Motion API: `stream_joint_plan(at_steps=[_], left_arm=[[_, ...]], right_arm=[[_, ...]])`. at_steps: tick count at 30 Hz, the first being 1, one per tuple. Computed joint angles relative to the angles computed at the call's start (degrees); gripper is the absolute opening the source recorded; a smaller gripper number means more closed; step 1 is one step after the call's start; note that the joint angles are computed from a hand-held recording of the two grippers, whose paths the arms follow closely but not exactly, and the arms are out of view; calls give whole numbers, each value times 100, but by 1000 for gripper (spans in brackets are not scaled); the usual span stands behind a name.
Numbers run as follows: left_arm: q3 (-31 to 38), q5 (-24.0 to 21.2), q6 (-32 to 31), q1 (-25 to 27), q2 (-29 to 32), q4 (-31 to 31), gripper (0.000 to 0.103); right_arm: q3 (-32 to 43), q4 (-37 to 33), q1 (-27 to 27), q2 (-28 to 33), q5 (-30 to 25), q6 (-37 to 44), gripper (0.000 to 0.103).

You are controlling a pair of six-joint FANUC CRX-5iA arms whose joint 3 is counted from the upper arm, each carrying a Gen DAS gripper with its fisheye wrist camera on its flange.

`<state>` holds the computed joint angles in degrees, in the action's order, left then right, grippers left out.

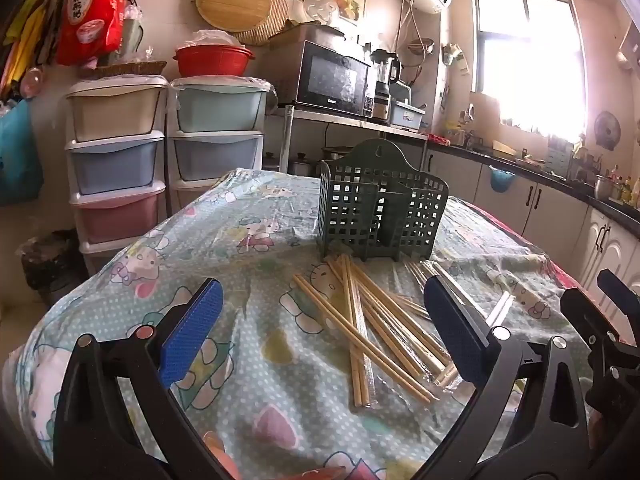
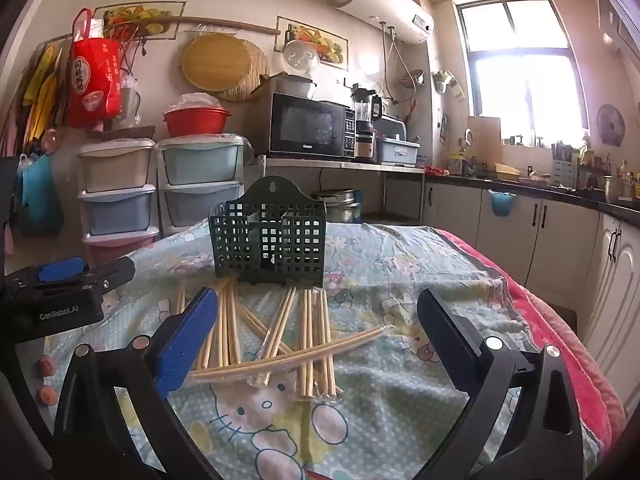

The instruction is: Organize utensils

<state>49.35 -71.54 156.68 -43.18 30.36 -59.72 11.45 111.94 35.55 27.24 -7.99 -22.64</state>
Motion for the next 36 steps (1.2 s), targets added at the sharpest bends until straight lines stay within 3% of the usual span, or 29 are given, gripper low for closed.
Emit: stream_joint_plan(at_steps=[15, 18, 36], left_arm=[[24, 0, -2, -41, -16, -44, 93], [14, 9, -4, -40, -32, -33, 93], [123, -10, -38, -71, 22, -90, 93]], right_arm=[[14, 722, -138, 0, 100, -741, 97], [30, 378, -80, -2, 44, -405, 97], [10, 416, -93, -24, 60, -472, 97]])
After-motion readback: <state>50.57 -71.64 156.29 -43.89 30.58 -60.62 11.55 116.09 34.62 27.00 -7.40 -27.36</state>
